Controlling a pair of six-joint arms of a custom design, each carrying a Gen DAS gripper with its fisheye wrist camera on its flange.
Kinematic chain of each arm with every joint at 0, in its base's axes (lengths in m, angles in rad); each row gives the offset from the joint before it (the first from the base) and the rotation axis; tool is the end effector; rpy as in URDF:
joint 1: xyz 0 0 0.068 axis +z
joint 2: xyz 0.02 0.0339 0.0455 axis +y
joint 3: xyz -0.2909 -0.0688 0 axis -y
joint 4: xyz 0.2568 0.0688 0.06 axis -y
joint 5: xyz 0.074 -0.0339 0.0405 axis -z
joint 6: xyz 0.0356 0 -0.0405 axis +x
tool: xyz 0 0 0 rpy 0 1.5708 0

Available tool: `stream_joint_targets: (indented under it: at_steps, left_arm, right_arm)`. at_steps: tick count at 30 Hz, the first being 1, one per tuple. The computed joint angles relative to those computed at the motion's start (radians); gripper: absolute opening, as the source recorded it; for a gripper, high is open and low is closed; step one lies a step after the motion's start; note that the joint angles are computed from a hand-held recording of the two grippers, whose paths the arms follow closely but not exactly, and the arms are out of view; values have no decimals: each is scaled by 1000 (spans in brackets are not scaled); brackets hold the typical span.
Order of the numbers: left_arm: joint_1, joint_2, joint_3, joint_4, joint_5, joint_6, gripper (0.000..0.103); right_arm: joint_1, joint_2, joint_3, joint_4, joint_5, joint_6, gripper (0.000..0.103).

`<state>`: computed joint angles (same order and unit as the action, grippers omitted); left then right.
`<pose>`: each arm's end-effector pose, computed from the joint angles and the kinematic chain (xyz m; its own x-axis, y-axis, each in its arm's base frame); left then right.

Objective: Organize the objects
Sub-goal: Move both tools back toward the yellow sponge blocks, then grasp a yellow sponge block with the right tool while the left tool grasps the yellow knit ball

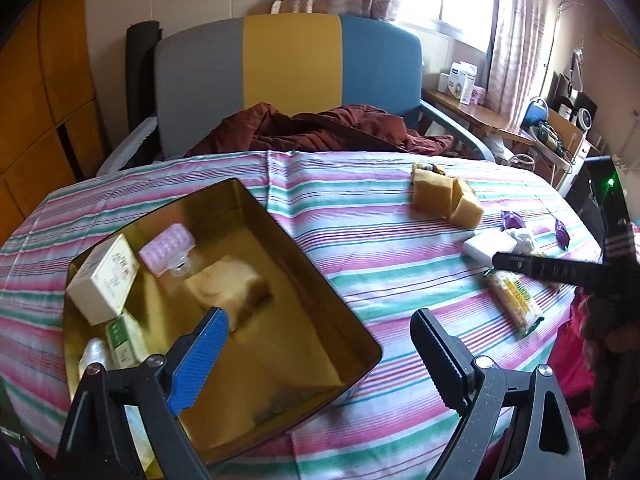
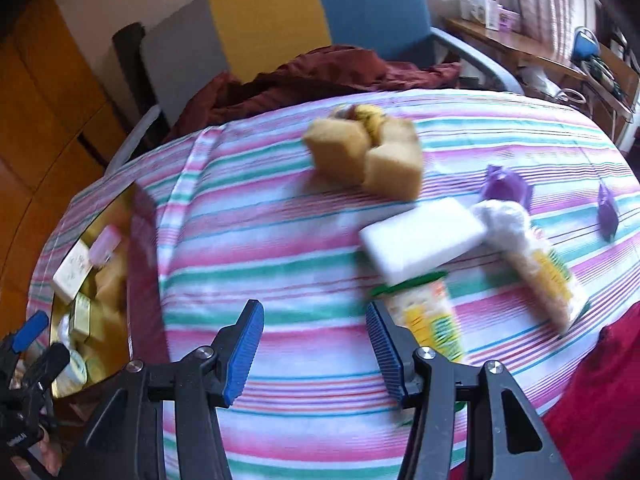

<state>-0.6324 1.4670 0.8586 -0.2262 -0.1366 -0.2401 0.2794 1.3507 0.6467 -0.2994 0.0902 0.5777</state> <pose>0.2515 -0.1783 0.2243 -0.7023 0.2226 -0.6762 0.3550 0.9328 -0.0617 0.2411 0.0658 0.1846 -0.8036 0.3353 -0.4917 0.2516 0.9401 0.2299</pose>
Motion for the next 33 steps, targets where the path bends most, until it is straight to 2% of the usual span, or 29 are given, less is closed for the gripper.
stream_joint_targets:
  at_steps: [5, 12, 22, 23, 25, 27, 33]
  left_arm:
    - [-18, 79, 80, 3, 14, 11, 93]
    - [-24, 187, 191, -5, 45, 25, 93]
    - [-21, 350, 354, -44, 82, 21, 93]
    - [-21, 367, 375, -50, 86, 21, 93]
    - [-26, 409, 429, -65, 87, 22, 93]
    - [-28, 443, 471, -77, 88, 25, 93]
    - [-44, 554, 622, -126, 93, 3, 93]
  right_arm:
    - [-136, 16, 37, -9, -45, -64, 54]
    - [-317, 201, 180, 39, -116, -99, 54]
    - [-404, 504, 399, 64, -162, -128, 55]
    - [-408, 520, 409, 71, -179, -137, 58]
    - [-416, 539, 417, 85, -243, -190, 57]
    - [-411, 535, 408, 105, -241, -229, 36]
    - [-431, 509, 389, 112, -288, -273, 32]
